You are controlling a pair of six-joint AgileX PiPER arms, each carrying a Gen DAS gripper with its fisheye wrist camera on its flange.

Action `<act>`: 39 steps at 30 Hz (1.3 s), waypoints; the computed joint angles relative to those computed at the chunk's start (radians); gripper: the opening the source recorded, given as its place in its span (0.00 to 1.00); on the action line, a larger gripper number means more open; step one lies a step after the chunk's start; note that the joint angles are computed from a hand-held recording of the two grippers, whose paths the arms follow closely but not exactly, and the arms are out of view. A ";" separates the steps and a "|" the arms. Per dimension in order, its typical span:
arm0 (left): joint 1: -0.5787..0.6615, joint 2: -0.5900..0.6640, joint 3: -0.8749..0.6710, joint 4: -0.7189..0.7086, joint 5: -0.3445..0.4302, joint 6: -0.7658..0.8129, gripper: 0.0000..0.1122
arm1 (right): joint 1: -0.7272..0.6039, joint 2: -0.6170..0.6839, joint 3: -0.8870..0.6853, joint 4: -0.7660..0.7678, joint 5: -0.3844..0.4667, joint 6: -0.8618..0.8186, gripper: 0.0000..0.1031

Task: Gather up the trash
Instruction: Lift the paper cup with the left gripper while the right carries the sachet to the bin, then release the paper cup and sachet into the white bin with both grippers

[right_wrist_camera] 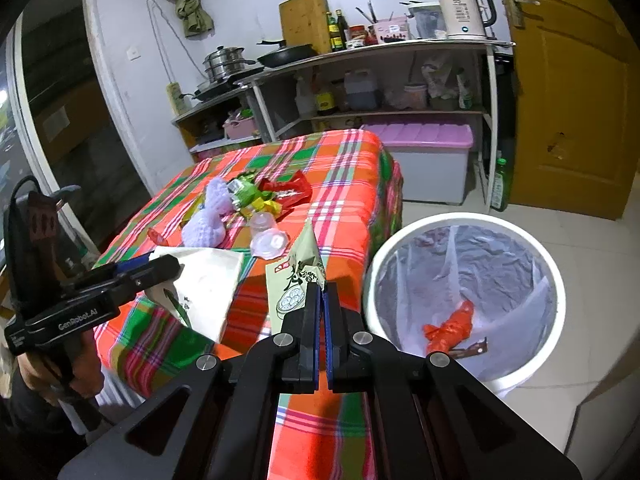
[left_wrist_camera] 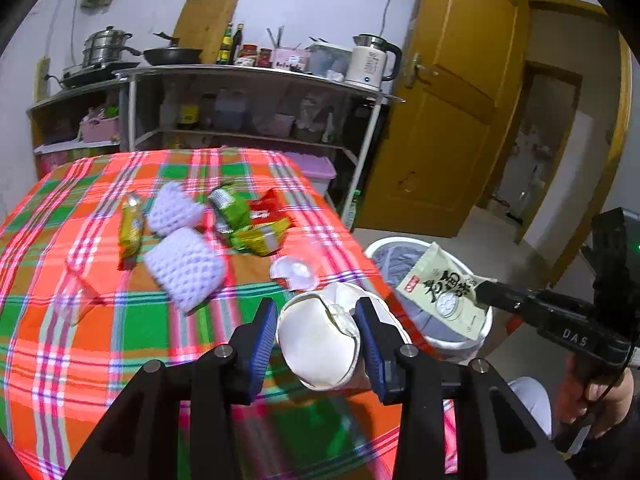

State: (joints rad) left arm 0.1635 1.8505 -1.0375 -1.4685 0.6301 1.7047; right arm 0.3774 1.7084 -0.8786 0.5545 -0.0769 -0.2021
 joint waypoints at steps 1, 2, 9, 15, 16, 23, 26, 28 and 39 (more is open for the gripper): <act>-0.015 -0.001 -0.003 0.000 -0.003 -0.004 0.36 | -0.004 -0.005 0.007 0.012 -0.004 -0.010 0.02; -0.030 -0.002 -0.006 0.002 -0.006 -0.011 0.36 | -0.008 -0.010 0.014 0.021 -0.008 -0.017 0.02; -0.115 0.015 -0.044 0.020 -0.033 -0.070 0.36 | -0.069 -0.053 0.079 -0.035 -0.030 0.050 0.02; -0.199 0.046 -0.095 0.054 -0.067 -0.132 0.36 | -0.136 -0.079 0.125 -0.190 -0.039 0.205 0.02; -0.210 0.051 -0.102 0.056 -0.071 -0.136 0.36 | -0.145 -0.081 0.129 -0.213 -0.040 0.228 0.02; -0.285 0.097 -0.162 0.090 -0.102 -0.192 0.36 | -0.219 -0.075 0.152 -0.466 -0.046 0.473 0.02; -0.309 0.129 -0.202 0.128 -0.119 -0.239 0.36 | -0.249 -0.054 0.148 -0.599 -0.051 0.601 0.02; -0.324 0.150 -0.225 0.152 -0.128 -0.269 0.36 | -0.265 -0.036 0.143 -0.682 -0.056 0.682 0.02; -0.388 0.255 -0.355 0.333 -0.152 -0.472 0.37 | -0.336 0.072 0.093 -1.079 -0.060 1.073 0.02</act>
